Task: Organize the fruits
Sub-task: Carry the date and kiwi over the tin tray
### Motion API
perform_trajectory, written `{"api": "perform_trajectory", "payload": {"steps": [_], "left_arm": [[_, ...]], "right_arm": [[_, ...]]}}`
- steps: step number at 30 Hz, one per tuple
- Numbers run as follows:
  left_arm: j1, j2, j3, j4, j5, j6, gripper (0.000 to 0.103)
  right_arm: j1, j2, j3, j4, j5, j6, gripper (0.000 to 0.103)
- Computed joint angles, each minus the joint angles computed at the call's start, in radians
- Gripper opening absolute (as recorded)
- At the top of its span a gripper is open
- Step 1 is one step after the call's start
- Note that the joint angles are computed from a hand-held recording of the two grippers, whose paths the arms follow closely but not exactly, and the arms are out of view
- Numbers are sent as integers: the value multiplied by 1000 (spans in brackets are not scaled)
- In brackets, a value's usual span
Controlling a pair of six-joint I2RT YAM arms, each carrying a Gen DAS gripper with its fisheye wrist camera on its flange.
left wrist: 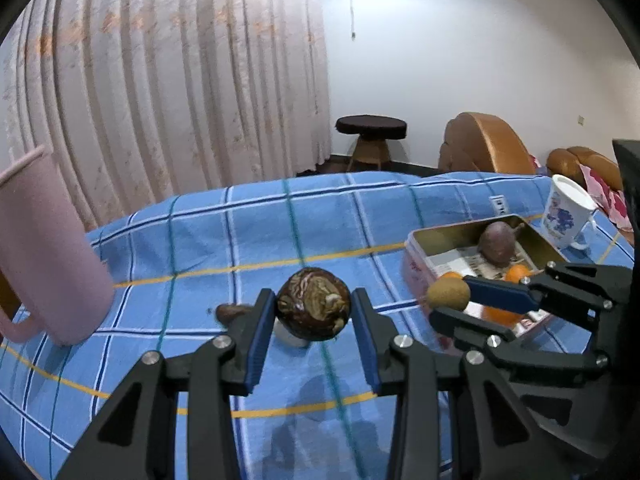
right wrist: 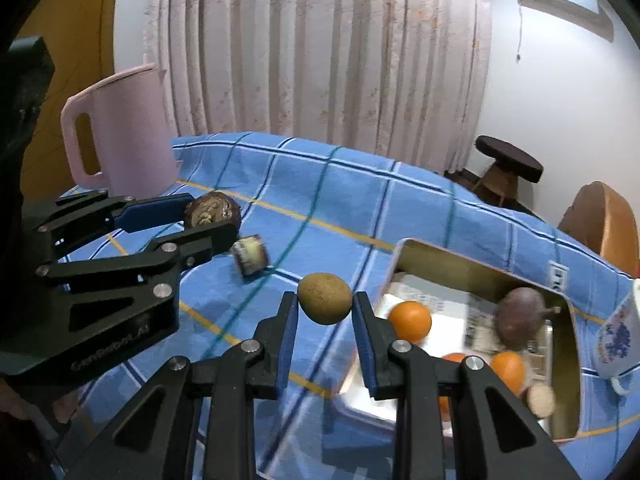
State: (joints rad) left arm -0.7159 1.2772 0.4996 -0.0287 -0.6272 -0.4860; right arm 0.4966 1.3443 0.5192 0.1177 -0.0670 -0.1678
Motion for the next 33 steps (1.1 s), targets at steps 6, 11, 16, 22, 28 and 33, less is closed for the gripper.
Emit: {"api": "perform_trajectory", "payload": {"steps": [6, 11, 16, 22, 28, 33], "left_arm": [[-28, 87, 93, 13, 15, 25, 40], [-54, 157, 165, 19, 27, 30, 40], [-79, 240, 238, 29, 54, 26, 40], [-107, 350, 321, 44, 91, 26, 40], [-109, 443, 379, 49, 134, 21, 40], [-107, 481, 399, 47, 147, 32, 40]], "right_arm": [[-107, -50, 10, -48, -34, -50, 30], [-191, -60, 19, -67, -66, -84, 30], [-288, -31, 29, -62, -104, -113, 30], [-406, 18, 36, -55, -145, -149, 30], [-480, 81, 52, -40, -177, -174, 30], [-493, 120, 69, -35, -188, -175, 30]]}}
